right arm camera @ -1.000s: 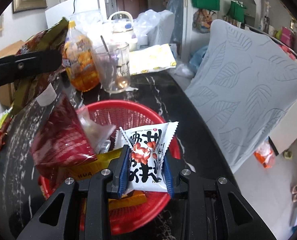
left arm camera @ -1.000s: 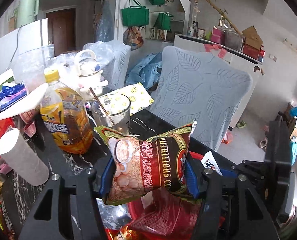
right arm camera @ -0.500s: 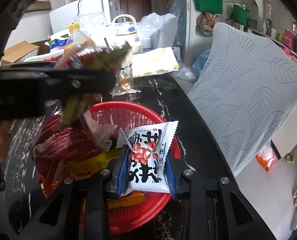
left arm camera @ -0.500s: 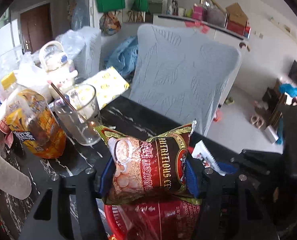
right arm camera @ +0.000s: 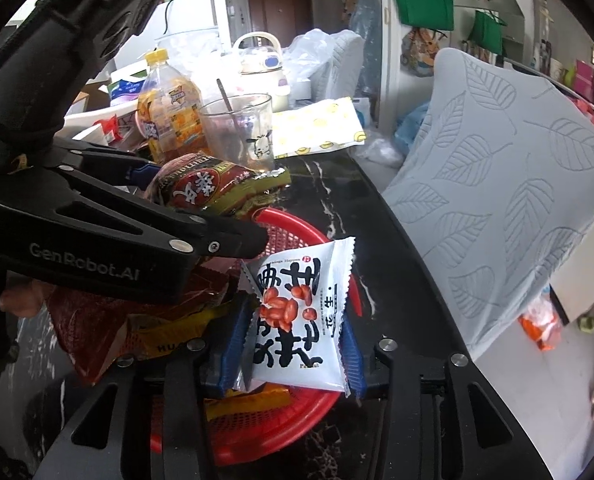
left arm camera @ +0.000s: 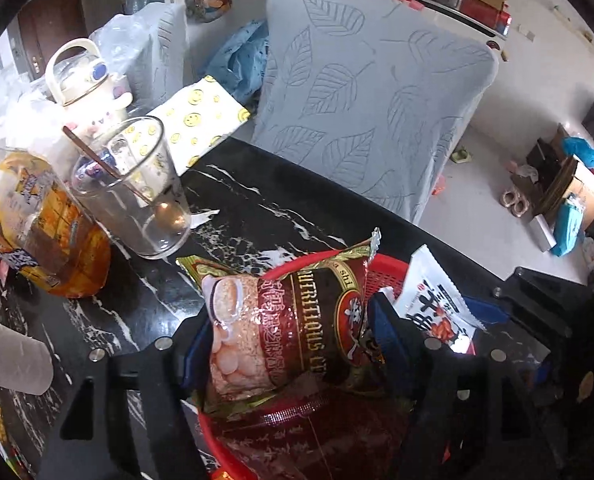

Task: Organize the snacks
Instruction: 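Open both grippers to drop the two packets into the basket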

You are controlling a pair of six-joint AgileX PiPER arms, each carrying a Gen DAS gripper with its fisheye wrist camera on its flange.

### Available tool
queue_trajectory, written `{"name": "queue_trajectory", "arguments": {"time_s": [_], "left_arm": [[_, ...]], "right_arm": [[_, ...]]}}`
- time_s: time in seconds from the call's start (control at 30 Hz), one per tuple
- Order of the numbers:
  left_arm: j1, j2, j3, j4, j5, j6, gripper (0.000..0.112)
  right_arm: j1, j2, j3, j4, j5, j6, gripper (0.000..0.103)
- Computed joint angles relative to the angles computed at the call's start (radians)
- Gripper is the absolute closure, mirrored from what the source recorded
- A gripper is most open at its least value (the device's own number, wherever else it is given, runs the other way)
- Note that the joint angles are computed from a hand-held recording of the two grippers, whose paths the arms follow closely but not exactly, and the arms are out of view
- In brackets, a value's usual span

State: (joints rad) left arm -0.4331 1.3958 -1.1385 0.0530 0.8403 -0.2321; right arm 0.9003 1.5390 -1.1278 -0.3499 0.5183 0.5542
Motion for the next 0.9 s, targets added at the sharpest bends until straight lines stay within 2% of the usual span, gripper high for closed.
{"name": "queue_trajectory", "arguments": {"time_s": [0.17,0.27,0.33,0.63,0.83,0.9], "left_arm": [[0.021,-0.045,0.029,-0.053,-0.041,0.044,0.042],[0.012,-0.064,0.033,-0.064,-0.044,0.062,0.042],[0.012,-0.065,0.027,-0.094,-0.040,0.092,0.042],[0.003,-0.011,-0.002,-0.107,0.000,0.109,0.042],[-0.035,-0.050,0.021,-0.020,-0.026,0.040,0.042],[-0.046,-0.073,0.031,0.007,-0.033,0.017,0.042]], "right_arm": [[-0.023,-0.010,0.002,0.106,-0.012,-0.092,0.050],[-0.016,-0.022,0.005,0.070,-0.011,-0.060,0.042],[-0.008,-0.028,0.008,0.036,-0.011,-0.034,0.042],[-0.043,-0.056,0.035,0.203,-0.044,-0.186,0.040],[-0.032,-0.070,0.051,0.195,-0.044,-0.188,0.040],[-0.038,-0.071,0.051,0.237,-0.040,-0.222,0.040]]}}
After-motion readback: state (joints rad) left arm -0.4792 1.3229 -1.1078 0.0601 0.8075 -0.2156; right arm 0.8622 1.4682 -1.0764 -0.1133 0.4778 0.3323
